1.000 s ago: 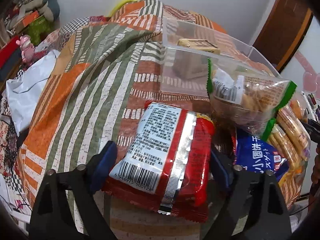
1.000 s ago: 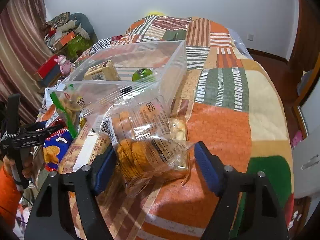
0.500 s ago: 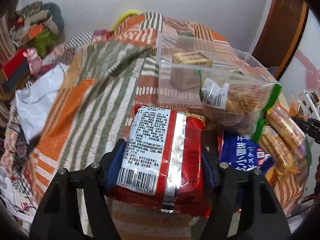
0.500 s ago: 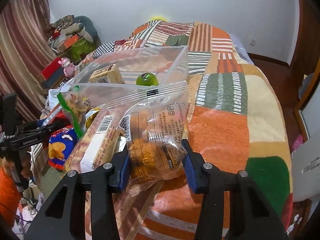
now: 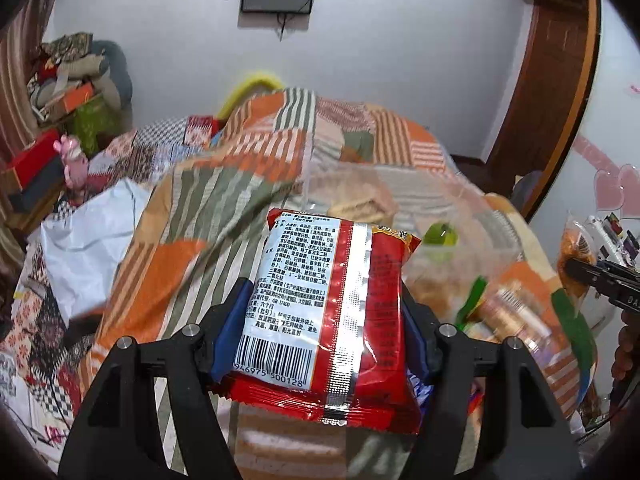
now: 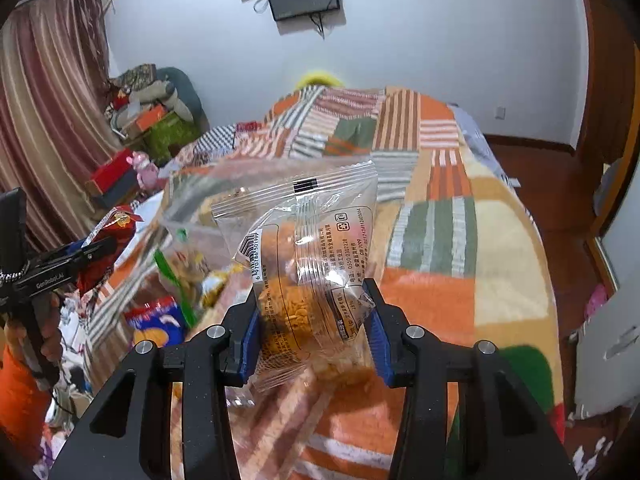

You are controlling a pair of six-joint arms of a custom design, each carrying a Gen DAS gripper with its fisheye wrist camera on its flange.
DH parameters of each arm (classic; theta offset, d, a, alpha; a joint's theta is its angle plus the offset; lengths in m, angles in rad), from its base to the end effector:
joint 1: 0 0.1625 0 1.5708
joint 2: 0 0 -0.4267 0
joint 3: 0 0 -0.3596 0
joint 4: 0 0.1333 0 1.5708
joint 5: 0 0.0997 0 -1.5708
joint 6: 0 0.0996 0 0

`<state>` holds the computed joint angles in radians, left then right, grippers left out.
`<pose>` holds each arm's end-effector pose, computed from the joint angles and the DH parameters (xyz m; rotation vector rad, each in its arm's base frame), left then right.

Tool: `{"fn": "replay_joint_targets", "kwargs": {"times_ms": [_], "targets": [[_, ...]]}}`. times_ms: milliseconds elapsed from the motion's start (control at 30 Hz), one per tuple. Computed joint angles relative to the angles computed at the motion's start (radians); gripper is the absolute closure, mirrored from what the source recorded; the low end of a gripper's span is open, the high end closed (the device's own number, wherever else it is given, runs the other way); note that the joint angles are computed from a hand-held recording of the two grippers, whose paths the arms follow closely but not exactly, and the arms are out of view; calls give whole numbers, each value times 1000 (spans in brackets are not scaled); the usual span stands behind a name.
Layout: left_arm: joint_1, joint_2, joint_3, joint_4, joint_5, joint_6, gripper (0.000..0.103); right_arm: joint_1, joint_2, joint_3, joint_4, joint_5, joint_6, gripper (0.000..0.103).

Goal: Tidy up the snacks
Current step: 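Place red snack bag and cookie bag into the clear box, open both tools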

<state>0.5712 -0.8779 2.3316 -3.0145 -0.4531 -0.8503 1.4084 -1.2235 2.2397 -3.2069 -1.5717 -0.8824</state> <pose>-0.2277 -0.4112 0.0891 0.1729 2.2190 -1.1048 0.0549 -0.4889 0.2349 0.9621 -2.5571 0.7577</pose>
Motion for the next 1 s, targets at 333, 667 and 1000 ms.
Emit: {"fn": "replay_joint_targets", "kwargs": {"times_ms": [333,667,1000], "targets": [[3,69,-114,-211,13,265,36,46,26,-47,-22,58,33,61],[66,148,-284,-288,-58,458,36,78,89,-137,22,72,80,61],[167,218,-452,-184,-161,507,36,116,181,-234,38,27,105,61]]}}
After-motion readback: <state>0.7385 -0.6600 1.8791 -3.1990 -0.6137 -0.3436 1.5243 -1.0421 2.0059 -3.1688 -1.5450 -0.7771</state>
